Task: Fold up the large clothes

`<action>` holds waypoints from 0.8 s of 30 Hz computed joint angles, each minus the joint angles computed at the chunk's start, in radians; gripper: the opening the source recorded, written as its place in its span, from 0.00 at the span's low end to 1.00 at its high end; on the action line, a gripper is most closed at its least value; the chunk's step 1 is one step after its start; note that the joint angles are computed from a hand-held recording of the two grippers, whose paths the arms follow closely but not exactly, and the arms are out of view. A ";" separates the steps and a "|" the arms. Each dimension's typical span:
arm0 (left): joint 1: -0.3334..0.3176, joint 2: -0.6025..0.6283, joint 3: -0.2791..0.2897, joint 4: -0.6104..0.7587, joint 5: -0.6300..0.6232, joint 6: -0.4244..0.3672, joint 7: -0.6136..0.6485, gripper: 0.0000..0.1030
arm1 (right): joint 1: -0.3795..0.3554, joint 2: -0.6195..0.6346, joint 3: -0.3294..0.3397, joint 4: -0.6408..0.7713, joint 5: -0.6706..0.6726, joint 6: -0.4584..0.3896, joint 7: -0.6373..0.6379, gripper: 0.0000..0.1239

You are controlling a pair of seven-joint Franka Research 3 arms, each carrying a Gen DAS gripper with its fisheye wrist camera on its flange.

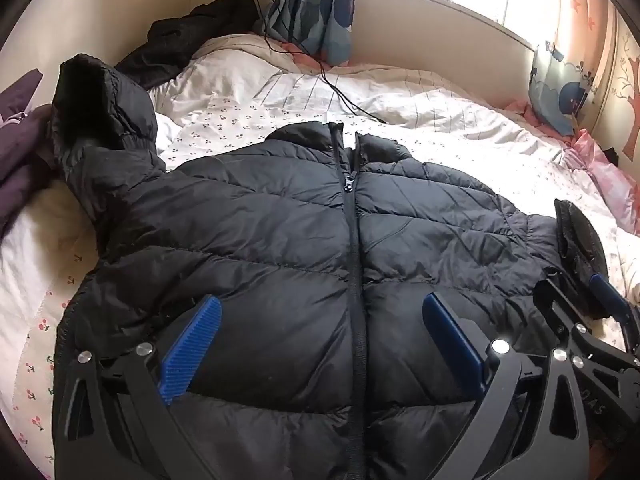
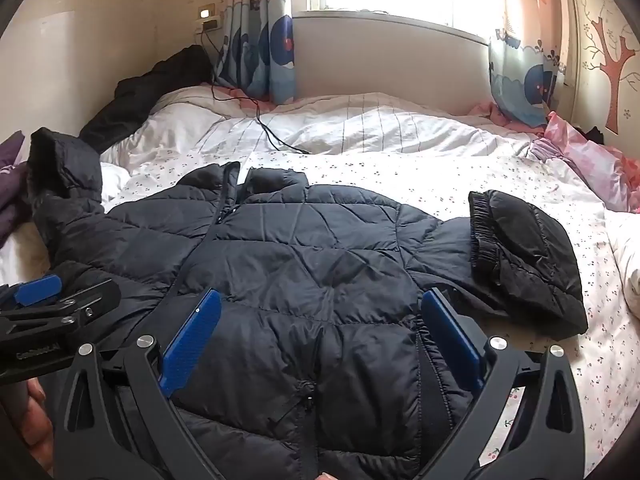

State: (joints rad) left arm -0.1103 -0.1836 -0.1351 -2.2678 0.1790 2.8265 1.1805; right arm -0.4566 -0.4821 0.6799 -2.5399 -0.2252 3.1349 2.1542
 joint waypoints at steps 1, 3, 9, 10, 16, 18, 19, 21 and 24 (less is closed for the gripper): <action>0.002 -0.001 0.001 0.000 0.001 -0.001 -0.001 0.94 | 0.008 0.004 -0.006 -0.001 -0.001 0.005 -0.005 0.78; 0.009 -0.002 0.004 0.001 0.004 -0.007 -0.006 0.94 | 0.013 0.005 -0.008 -0.002 0.002 0.008 -0.007 0.78; 0.041 -0.005 -0.017 -0.002 0.094 -0.023 -0.096 0.94 | 0.030 0.012 -0.017 -0.005 0.013 0.019 -0.024 0.78; 0.045 -0.006 -0.022 -0.003 0.109 -0.025 -0.112 0.94 | 0.026 0.008 -0.012 -0.008 0.014 0.027 -0.025 0.78; 0.047 -0.014 -0.021 0.001 0.137 -0.046 -0.114 0.94 | 0.020 -0.006 0.003 -0.026 0.065 0.072 -0.059 0.78; 0.053 -0.017 -0.029 0.002 0.170 -0.048 -0.132 0.94 | 0.021 -0.008 0.005 -0.030 0.089 0.085 -0.075 0.78; 0.054 -0.018 -0.028 0.001 0.179 -0.041 -0.136 0.94 | 0.021 -0.008 0.007 -0.032 0.101 0.091 -0.084 0.78; 0.050 -0.017 -0.023 -0.001 0.180 -0.029 -0.135 0.94 | 0.016 -0.015 0.017 -0.037 0.126 0.100 -0.102 0.78; 0.056 -0.019 -0.026 -0.004 0.204 -0.027 -0.153 0.94 | 0.012 -0.018 0.027 -0.040 0.160 0.112 -0.130 0.78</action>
